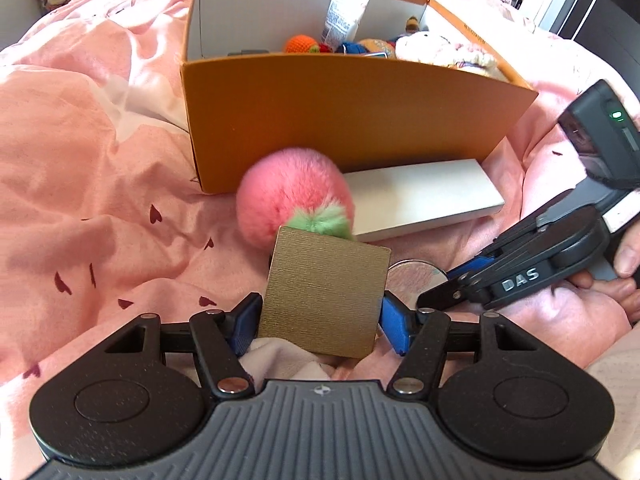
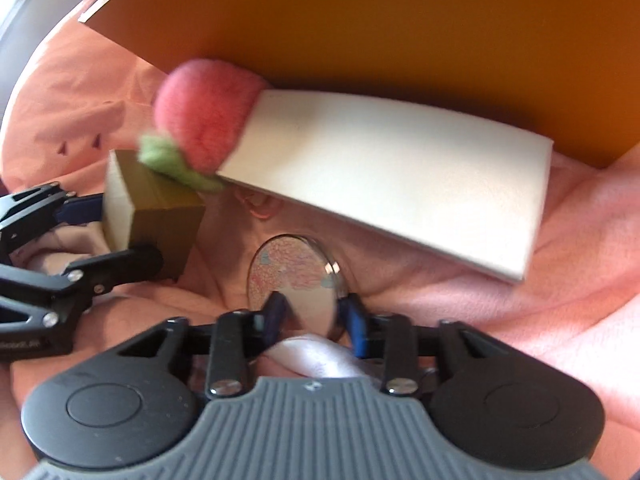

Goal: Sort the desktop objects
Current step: 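Lift the brown cube and round mirror over the orange box with both tools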

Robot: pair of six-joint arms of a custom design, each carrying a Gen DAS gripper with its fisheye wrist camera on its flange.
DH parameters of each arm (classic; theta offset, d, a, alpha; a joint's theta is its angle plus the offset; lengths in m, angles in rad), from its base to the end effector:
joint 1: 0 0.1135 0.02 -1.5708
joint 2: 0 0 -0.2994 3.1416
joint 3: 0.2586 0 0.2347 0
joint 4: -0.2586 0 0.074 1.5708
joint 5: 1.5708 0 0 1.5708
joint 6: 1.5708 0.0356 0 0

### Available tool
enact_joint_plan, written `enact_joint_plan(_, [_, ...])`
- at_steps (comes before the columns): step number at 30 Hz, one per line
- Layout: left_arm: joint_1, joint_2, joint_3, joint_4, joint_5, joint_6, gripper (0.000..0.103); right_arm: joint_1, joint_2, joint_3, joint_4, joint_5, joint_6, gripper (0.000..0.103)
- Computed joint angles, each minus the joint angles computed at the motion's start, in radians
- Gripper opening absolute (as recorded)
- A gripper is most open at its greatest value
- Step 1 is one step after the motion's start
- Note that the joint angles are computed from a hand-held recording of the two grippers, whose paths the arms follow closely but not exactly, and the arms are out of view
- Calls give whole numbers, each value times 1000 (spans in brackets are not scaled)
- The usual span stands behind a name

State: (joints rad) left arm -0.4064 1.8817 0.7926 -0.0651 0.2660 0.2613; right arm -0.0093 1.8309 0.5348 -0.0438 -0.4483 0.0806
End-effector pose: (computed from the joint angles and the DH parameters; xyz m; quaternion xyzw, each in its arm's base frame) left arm 0.2845 -0.1326 0.1262 0.3437 0.9072 -0.1443 0.1950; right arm 0.2407 0.0132 0.0975 0.0179 0.9687 0.2247 0.1044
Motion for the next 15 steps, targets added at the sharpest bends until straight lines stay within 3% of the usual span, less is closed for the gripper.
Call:
enact_joint_plan(2, [0, -5, 3, -3, 0, 0, 73, 6, -74, -19, -13, -13, 2, 18])
enact_joint_plan(6, [6, -19, 10, -16, 4, -5, 73, 49, -131, -21, -28, -53, 9, 19])
enact_joint_plan(11, [24, -57, 27, -45, 10, -13, 71, 150, -76, 32, -23, 34, 41, 19])
enact_joint_plan(15, [45, -102, 36, -54, 22, -28, 71, 151, -143, 36, -73, 77, 22, 15])
